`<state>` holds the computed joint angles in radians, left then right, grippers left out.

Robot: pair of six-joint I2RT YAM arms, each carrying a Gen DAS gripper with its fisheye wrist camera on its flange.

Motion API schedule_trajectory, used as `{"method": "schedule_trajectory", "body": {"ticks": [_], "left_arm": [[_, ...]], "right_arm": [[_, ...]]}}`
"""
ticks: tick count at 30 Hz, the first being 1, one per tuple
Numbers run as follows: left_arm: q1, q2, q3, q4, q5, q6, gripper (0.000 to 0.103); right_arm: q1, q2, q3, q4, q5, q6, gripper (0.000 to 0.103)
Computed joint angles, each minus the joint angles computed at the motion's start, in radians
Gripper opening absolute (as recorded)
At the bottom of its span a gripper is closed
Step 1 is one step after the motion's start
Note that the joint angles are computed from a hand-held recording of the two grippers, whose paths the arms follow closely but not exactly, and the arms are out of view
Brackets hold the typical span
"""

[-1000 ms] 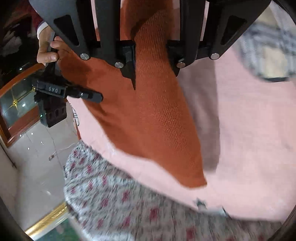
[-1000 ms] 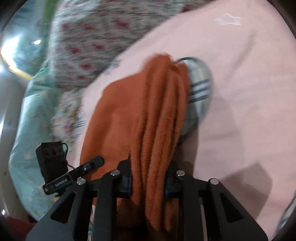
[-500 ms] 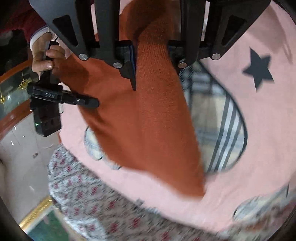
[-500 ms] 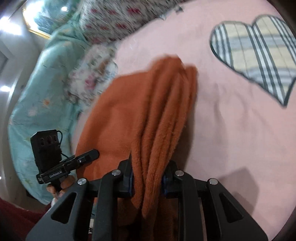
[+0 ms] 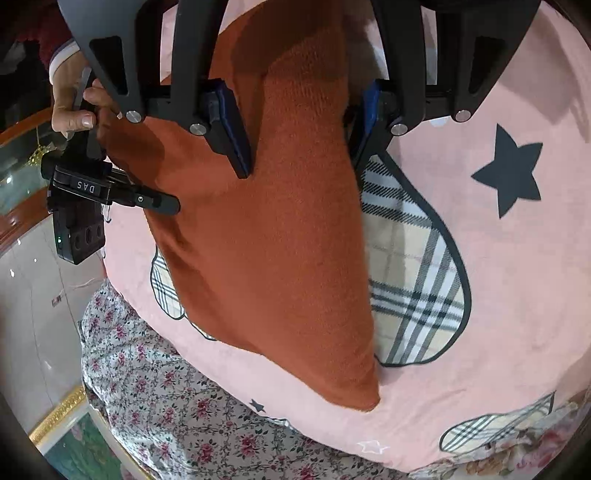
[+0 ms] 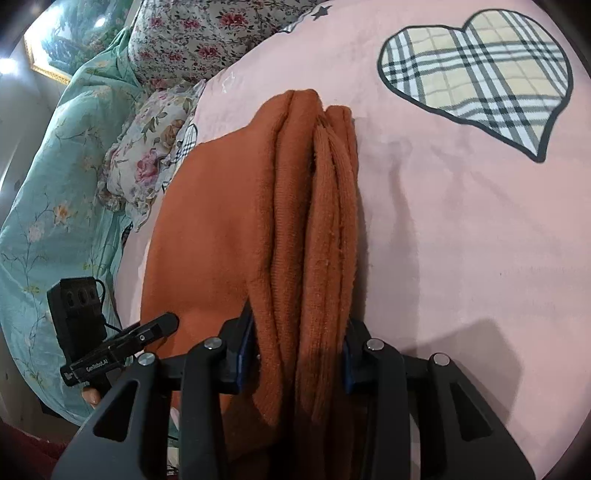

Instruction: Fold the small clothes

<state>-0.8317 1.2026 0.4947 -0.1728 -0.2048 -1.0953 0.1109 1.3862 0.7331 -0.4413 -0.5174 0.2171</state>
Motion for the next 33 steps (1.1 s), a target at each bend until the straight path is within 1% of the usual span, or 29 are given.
{"method": "schedule_trajectory", "body": {"ticks": [2,3,4,6,8,9,12,17,19,20,21,23,26,28,30,33], "left_arm": [[-0.003,-0.01,0.015,-0.032,-0.009,-0.008,0.054],[-0.007,-0.013,0.029,-0.062,-0.025,-0.009,0.054],[-0.02,-0.023,0.049,-0.112,-0.061,-0.019,0.054],[-0.035,-0.042,0.077,-0.18,-0.115,-0.029,0.054],[-0.049,-0.055,0.113,-0.255,-0.176,-0.042,0.056],[-0.05,-0.062,0.119,-0.269,-0.194,-0.04,0.057],[-0.028,-0.08,0.122,-0.287,-0.193,-0.03,0.057],[0.008,-0.081,0.101,-0.276,-0.153,-0.027,0.057],[0.011,-0.072,0.104,-0.275,-0.146,-0.035,0.057],[0.013,-0.067,0.111,-0.28,-0.144,-0.035,0.057],[0.011,-0.06,0.123,-0.289,-0.147,-0.036,0.057],[0.003,-0.046,0.154,-0.317,-0.158,-0.034,0.057],[0.011,-0.024,0.189,-0.339,-0.145,-0.017,0.058],[0.023,-0.01,0.189,-0.317,-0.125,-0.013,0.06],[0.035,0.025,0.191,-0.306,-0.106,-0.012,0.06],[0.045,0.067,0.18,-0.279,-0.082,-0.023,0.06]], "right_arm": [[0.006,-0.01,0.008,-0.017,0.013,0.005,0.041],[0.009,-0.034,0.017,-0.041,0.042,0.005,0.041],[0.006,-0.068,0.013,-0.056,0.065,0.003,0.042],[0.012,-0.118,0.028,-0.062,0.111,0.023,0.043],[0.001,-0.155,0.044,-0.054,0.124,0.036,0.043],[-0.002,-0.163,0.054,-0.045,0.12,0.038,0.043],[0.028,-0.121,0.104,-0.029,0.117,0.029,0.043],[0.079,0.024,0.152,-0.004,0.182,0.039,0.043],[0.065,0.076,0.159,0.012,0.161,0.047,0.038],[0.067,0.089,0.164,0.016,0.156,0.048,0.022],[0.068,0.095,0.172,0.015,0.145,0.051,0.011],[0.062,0.042,0.173,0.026,0.103,0.069,0.011],[0.038,-0.111,0.133,0.079,0.038,0.079,0.011],[0.028,-0.148,0.118,0.066,0.068,0.058,0.011],[0.017,-0.104,0.112,0.04,0.116,0.031,0.011],[0.001,0.007,0.083,0.078,0.133,0.038,0.011]]}}
